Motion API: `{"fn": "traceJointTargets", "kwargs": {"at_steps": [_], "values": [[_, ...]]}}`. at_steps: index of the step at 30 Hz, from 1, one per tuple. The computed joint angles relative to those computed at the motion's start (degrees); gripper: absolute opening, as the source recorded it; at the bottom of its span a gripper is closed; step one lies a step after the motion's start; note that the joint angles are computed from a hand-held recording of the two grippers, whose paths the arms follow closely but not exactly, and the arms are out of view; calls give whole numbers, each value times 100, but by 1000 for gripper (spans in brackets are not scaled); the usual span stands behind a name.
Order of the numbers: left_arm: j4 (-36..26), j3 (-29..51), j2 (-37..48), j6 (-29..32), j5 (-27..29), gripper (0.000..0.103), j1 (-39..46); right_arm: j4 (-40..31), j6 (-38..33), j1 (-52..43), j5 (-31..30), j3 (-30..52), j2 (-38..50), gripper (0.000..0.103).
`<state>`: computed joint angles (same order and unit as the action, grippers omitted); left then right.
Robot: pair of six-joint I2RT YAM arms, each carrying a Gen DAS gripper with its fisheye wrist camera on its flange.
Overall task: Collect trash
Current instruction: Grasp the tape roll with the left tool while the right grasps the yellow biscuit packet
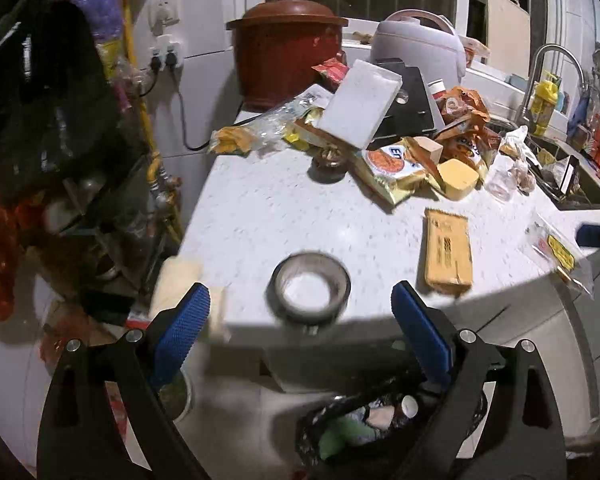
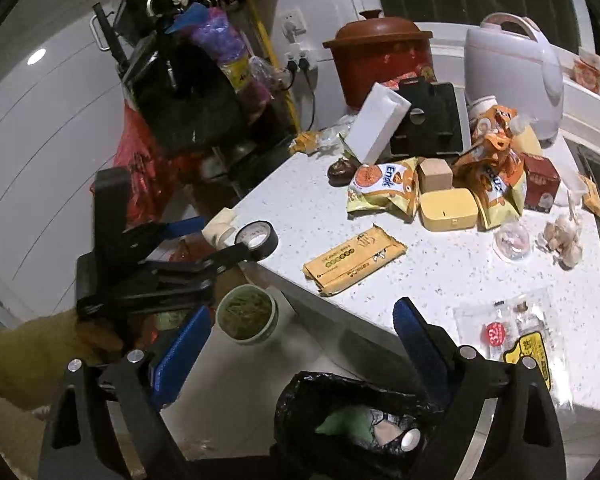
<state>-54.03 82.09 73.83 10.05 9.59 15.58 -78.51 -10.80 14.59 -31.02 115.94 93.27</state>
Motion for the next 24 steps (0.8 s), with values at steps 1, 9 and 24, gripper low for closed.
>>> {"fn": "traceJointTargets", "kwargs": {"at_steps": [1,9,24], "values": [[105,-32,53,-12,-124,90,-82,-40,46,13,18,5,-7,91],[592,-412,185,251,-276,89,-191,203,447,85,327,-437,-240,91],[231,-133,149,126,245,49,69,1459,1393,614,1044,-689,220,91]]}}
